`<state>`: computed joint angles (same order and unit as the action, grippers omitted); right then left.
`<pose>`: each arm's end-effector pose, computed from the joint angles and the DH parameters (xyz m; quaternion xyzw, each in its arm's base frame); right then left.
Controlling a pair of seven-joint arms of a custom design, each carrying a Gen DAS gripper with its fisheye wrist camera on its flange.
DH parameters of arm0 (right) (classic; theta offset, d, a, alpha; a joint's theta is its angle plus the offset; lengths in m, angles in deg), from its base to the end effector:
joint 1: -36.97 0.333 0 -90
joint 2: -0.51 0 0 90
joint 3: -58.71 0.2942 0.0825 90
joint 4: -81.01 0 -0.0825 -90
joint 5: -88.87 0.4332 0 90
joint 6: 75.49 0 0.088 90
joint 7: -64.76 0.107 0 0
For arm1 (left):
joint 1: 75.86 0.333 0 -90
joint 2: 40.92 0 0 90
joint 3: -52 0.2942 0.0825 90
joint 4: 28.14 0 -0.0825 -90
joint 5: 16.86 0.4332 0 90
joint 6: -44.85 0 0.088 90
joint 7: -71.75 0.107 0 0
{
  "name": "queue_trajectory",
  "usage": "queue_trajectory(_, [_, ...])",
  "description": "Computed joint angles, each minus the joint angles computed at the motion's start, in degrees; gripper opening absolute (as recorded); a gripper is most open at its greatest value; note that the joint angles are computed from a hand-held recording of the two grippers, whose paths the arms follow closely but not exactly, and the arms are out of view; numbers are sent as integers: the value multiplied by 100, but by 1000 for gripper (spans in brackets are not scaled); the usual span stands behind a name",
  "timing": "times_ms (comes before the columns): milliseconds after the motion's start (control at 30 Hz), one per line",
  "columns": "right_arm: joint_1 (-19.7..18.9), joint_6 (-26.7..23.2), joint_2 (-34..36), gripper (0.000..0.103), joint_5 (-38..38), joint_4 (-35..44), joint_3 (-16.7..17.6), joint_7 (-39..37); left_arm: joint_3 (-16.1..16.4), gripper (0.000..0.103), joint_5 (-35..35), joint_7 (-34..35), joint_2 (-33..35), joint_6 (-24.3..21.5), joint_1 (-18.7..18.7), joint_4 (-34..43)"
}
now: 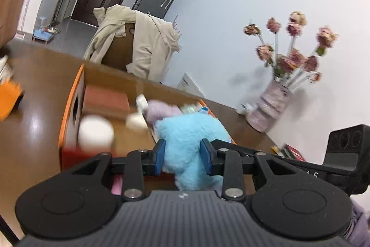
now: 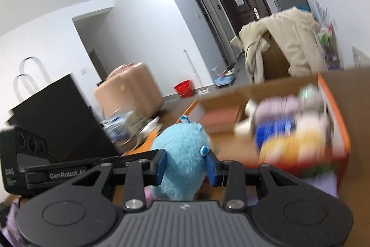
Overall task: Organize soft objects
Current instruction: 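Carry the light-blue plush into the box and open both grippers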
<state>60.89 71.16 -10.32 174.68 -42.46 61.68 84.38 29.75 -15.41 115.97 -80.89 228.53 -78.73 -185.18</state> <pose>0.5278 0.2524 0.4948 -0.7289 0.3883 0.0067 0.5638 0.3948 -0.1942 0.5038 -0.6687 0.5122 -0.4936 0.2167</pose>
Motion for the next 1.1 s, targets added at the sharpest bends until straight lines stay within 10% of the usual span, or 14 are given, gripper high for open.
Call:
queue_trajectory(200, [-307,-391,1836,35,-2066,1886,214,2177,128,31,344,351,1459,-540,459,1069])
queue_trajectory(300, [-404,-412,2110,35,-2910,2063,341,2799,665,31,442,864,1703,-446,-85,1031])
queue_trajectory(467, [-533,-178,2055,31,-3476,1952,562,3009,626,36,503,1125,1515,-433,-35,900])
queue_trajectory(633, [-605,62,1784,34,-3502,1744,636,2846,-246,47,782,469,580,-600,925,575])
queue_trajectory(1100, [-83,540,-1182,38,-3145,-485,-195,2019,-409,77,1460,-299,-3076,-2713,56,-405])
